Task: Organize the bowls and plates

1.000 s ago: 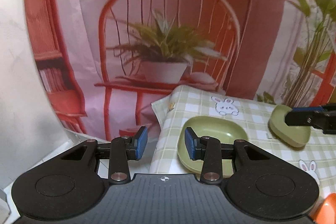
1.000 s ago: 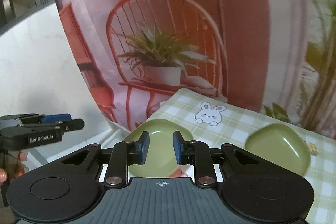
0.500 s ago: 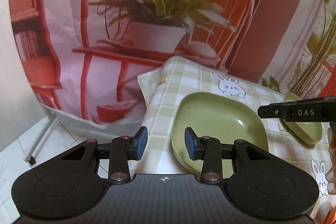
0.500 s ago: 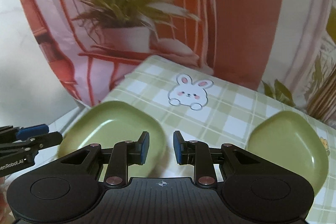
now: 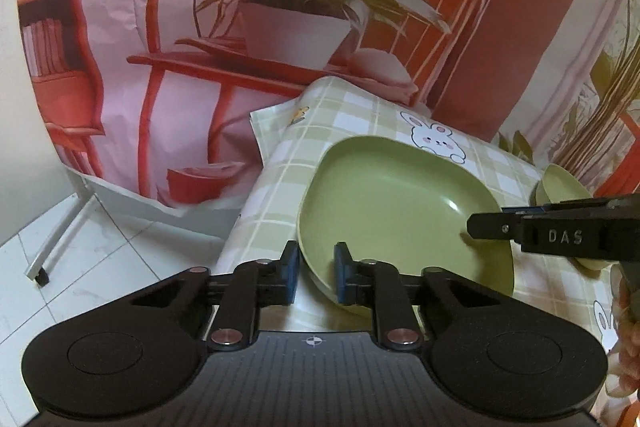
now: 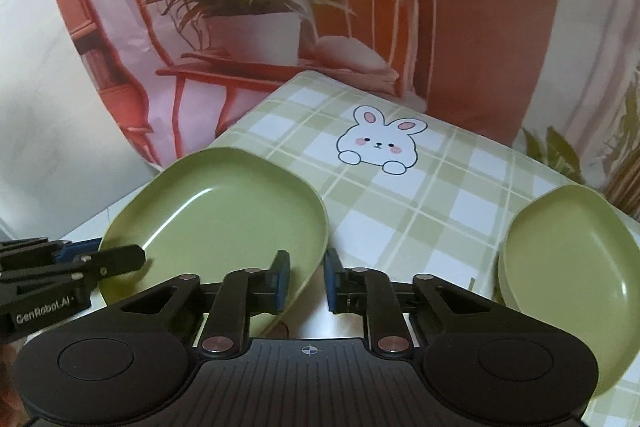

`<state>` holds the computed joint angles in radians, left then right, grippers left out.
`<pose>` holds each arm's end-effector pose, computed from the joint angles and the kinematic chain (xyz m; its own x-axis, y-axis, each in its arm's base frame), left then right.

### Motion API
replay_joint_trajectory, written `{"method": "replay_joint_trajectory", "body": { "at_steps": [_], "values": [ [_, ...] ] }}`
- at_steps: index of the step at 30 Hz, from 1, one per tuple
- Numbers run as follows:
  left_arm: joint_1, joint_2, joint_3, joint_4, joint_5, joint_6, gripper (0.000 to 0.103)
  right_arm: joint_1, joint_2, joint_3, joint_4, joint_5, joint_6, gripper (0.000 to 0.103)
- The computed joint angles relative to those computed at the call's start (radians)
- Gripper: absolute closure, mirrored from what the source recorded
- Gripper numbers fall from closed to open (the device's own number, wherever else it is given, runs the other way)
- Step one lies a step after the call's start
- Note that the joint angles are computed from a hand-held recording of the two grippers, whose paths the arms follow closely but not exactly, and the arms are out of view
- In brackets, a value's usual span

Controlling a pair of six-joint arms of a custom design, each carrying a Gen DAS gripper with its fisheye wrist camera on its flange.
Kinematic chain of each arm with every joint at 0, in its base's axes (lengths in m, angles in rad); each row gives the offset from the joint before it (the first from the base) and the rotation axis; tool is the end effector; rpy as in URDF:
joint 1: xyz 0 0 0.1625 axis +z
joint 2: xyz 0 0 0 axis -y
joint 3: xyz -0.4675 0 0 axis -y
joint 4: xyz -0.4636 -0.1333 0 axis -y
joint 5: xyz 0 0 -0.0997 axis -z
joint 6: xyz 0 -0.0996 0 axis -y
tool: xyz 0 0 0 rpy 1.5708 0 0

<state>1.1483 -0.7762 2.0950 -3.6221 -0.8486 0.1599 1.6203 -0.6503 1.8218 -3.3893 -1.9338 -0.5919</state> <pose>-0.0534 -0.6045 0.0522 -0.8061 0.0137 -0.5917 0.4388 0.6847 -0.5820 0.1319 -0.6823 0.0042 -0.7616 -0.3056 0.5714 -0.5596 0.7548 -0.3422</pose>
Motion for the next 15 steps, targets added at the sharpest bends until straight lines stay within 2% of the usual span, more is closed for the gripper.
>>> {"method": "replay_joint_trajectory", "body": {
  "at_steps": [7,15],
  "values": [
    [-0.031,-0.035,0.033,0.032,0.04,-0.027,0.086,0.002,-0.047,0.042,0.019,0.038,0.04,0.091],
    [-0.117,-0.09,0.103,0.027,0.119,-0.044,0.086,0.009,-0.129,0.13,-0.009,0.098,0.064,0.091]
  ]
}}
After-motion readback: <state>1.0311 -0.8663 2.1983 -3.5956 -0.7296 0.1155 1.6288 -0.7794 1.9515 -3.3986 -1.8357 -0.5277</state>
